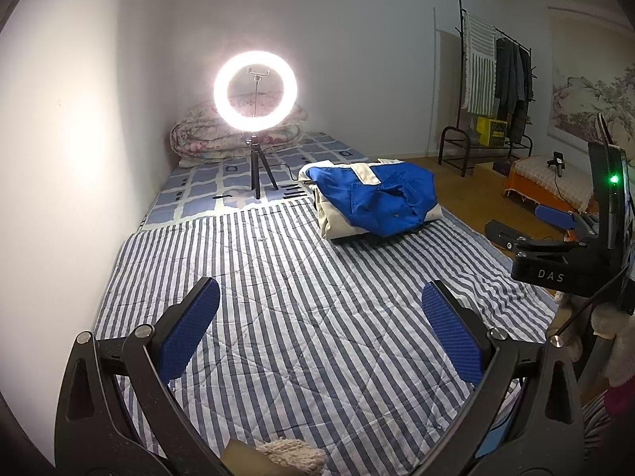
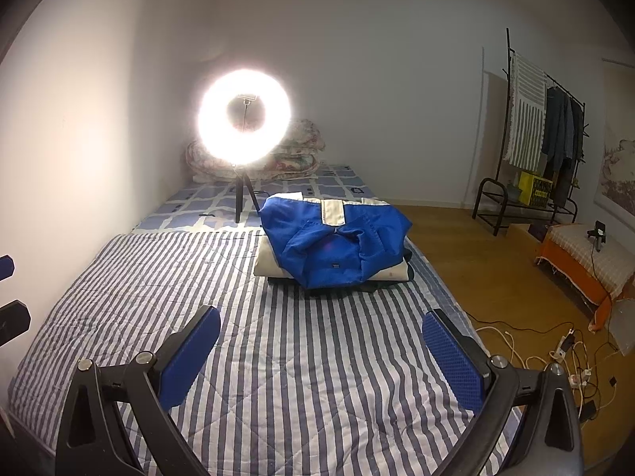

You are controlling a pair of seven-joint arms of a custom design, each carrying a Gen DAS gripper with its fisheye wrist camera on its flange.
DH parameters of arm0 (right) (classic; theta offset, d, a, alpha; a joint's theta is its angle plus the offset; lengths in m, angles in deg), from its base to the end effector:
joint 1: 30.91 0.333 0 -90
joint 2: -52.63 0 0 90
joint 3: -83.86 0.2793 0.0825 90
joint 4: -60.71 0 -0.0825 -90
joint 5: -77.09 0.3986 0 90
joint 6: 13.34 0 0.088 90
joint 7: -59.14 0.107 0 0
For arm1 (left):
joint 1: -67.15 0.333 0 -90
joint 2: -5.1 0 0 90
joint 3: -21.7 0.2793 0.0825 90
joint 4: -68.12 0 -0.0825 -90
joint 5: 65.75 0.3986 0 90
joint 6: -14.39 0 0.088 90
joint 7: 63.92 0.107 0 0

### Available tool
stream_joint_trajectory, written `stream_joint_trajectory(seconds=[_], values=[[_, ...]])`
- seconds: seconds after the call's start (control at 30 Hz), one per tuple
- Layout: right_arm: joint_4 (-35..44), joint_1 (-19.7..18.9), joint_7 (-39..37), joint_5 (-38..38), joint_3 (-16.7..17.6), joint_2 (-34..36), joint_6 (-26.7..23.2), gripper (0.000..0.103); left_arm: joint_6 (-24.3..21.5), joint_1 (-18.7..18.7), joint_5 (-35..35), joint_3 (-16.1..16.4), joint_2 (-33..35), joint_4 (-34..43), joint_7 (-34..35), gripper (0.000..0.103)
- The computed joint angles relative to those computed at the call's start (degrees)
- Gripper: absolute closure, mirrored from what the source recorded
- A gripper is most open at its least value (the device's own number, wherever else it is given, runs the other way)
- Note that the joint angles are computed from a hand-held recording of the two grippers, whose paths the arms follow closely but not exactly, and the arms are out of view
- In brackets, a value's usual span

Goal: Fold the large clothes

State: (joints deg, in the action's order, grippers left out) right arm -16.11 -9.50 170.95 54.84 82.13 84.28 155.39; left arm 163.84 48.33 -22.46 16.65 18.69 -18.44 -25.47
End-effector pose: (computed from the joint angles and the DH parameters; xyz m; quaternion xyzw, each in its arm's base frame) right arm 0.7013 0.2835 0.4979 -0.6962 0.5057 -0.3235 0.3936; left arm 0.6279 -0.2863 0.5881 -0.6194 0.6144 -0.3493 0.3418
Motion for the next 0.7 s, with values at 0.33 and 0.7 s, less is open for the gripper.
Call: stream_joint_trajectory(seconds=[0.33, 0.7], values=[[-0.03, 0.4, 0.31, -0.38, -0.34, -0.01, -0.35, 0.0, 0.16, 0.0, 0.61, -0.03, -0.51, -0.47, -0.91, 0.0], [0.17, 0.39, 0.41, -0.57, -0.26, 0.18, -0.33, 0.0, -0.03, 0.0, 0.68, -0.22, -0.59, -0.3, -0.87, 0.0]])
